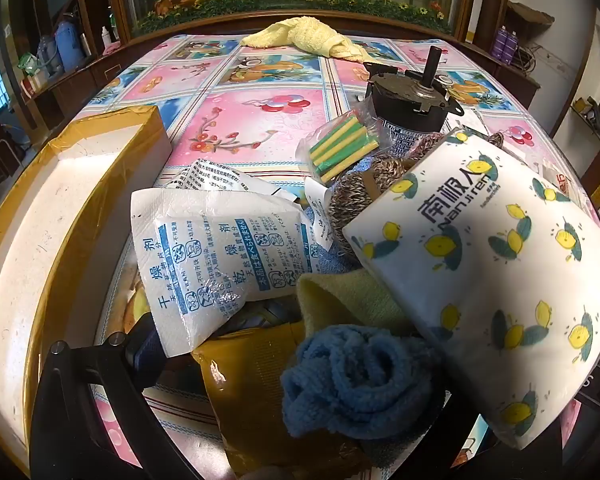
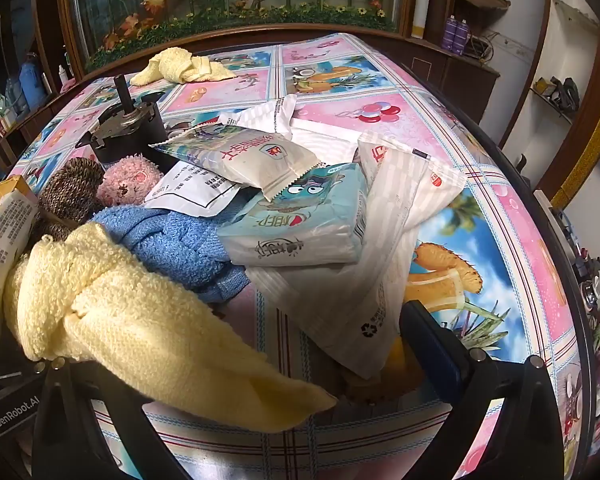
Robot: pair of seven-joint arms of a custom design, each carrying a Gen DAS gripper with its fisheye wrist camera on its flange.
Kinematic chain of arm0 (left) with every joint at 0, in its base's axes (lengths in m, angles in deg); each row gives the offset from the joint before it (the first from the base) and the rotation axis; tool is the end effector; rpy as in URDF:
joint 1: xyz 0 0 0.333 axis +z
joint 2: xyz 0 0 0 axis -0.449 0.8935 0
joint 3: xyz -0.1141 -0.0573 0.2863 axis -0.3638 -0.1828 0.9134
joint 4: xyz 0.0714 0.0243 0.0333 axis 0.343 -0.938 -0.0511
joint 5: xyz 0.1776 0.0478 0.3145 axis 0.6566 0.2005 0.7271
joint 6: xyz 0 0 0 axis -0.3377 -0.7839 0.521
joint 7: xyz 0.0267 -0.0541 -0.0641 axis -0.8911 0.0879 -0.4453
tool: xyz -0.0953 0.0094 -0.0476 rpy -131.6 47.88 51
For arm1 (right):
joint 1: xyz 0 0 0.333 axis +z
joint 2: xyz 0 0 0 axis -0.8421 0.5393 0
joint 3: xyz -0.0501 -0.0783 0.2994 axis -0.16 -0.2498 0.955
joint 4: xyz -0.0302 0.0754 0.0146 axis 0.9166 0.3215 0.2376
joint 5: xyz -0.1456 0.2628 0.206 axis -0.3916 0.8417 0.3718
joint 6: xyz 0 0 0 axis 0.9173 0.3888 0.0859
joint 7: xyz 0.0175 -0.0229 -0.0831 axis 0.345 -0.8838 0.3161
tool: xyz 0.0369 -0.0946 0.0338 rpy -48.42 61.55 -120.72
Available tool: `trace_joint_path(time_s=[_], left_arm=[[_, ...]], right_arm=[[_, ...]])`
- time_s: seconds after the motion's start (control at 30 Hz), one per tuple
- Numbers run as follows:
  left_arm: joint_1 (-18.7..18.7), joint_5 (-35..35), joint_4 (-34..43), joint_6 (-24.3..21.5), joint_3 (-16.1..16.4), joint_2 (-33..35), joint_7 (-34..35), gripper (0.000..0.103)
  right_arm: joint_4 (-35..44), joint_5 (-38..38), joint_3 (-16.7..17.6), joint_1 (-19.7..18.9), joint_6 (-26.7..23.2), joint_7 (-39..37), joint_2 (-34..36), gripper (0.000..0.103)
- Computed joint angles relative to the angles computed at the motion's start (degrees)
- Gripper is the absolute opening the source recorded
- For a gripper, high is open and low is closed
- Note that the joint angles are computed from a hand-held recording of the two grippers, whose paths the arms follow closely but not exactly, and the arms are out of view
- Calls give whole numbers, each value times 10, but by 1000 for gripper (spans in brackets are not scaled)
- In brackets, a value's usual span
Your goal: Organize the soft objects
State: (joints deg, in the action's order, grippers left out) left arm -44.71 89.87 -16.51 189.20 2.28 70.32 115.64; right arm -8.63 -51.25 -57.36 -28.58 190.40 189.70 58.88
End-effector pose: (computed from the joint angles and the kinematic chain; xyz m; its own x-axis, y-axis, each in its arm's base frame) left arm 0.6708 -0.2997 0.2779 -0.1392 -0.9902 0.0081 -0.8016 0.1079 -0.5881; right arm 0.6409 0.3226 0.2863 -0.2329 -0.9725 0.0055 -0.7904 0.1860 -0.5836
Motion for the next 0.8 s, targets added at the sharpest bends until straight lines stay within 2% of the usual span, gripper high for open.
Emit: trace_joint_path(time_s=[0.5,0.57,0.7,0.73,0.8], left_arm=[[-1,7,-16,8,1,-8,-4,103],[12,5,-31,17,-14,-15,19,103],[60,-25,-71,18,-75,-35,123,103],[67,-38,-79,7,-82,-43,138,103],[61,-45,-99,11,-70,-56,136,103]], right_arm=[[0,2,1,0,0,-1,0,103],[0,2,0,0,0,-1,0,103],[0,2,0,0,-1,-1,0,103],[1,3,1,0,-1,-2,0,103],[1,3,1,0,-1,-2,0,103]])
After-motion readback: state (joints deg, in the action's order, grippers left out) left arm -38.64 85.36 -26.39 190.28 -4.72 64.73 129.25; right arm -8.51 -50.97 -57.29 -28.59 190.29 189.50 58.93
